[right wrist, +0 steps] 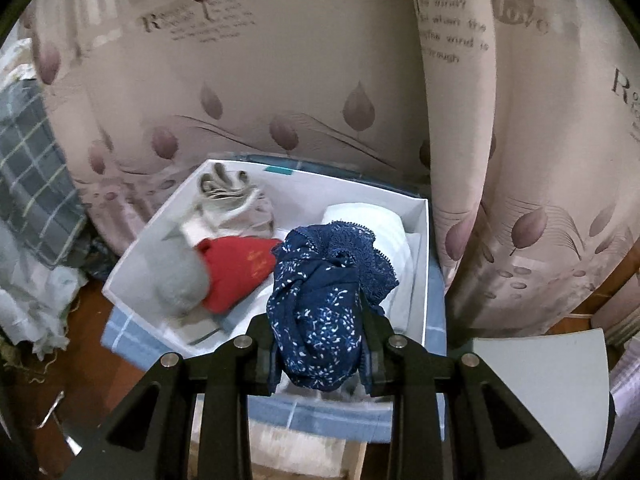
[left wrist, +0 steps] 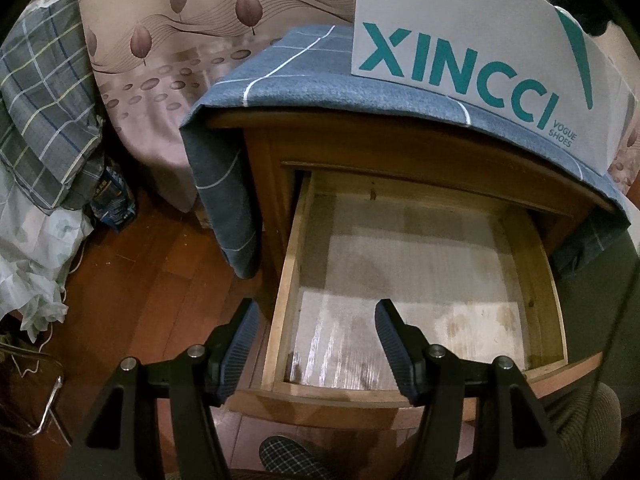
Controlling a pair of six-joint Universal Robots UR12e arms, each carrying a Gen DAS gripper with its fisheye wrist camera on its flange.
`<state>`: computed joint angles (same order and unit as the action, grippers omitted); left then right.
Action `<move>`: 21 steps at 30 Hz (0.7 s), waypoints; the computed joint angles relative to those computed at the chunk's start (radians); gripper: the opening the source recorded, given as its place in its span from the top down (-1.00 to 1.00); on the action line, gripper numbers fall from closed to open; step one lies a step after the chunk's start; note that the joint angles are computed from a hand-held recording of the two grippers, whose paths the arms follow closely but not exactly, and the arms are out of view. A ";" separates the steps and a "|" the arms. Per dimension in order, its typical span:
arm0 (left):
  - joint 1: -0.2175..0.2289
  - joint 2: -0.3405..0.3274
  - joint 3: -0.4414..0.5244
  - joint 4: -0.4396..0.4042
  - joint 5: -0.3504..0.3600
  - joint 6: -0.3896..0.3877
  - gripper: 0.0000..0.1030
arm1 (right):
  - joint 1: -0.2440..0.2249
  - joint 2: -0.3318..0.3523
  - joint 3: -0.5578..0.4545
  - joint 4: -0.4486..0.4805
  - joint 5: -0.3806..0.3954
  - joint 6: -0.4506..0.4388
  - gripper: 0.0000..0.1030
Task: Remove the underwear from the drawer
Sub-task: 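Carry the navy underwear into the shoe box and open the right gripper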
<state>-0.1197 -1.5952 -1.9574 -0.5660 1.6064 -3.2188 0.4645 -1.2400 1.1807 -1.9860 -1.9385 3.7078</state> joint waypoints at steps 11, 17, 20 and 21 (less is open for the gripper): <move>0.002 -0.001 0.002 -0.005 -0.017 0.000 -0.20 | -0.031 0.023 0.051 0.053 0.021 0.058 0.45; -0.003 -0.003 0.004 -0.005 -0.012 0.002 -0.20 | -0.028 0.018 0.061 0.039 0.002 0.076 0.39; -0.004 -0.002 0.002 -0.003 -0.013 0.000 -0.20 | -0.021 0.016 0.061 0.024 -0.021 0.077 0.23; -0.004 -0.002 0.003 -0.005 -0.012 0.001 -0.20 | -0.018 0.016 0.057 0.027 -0.032 0.078 0.10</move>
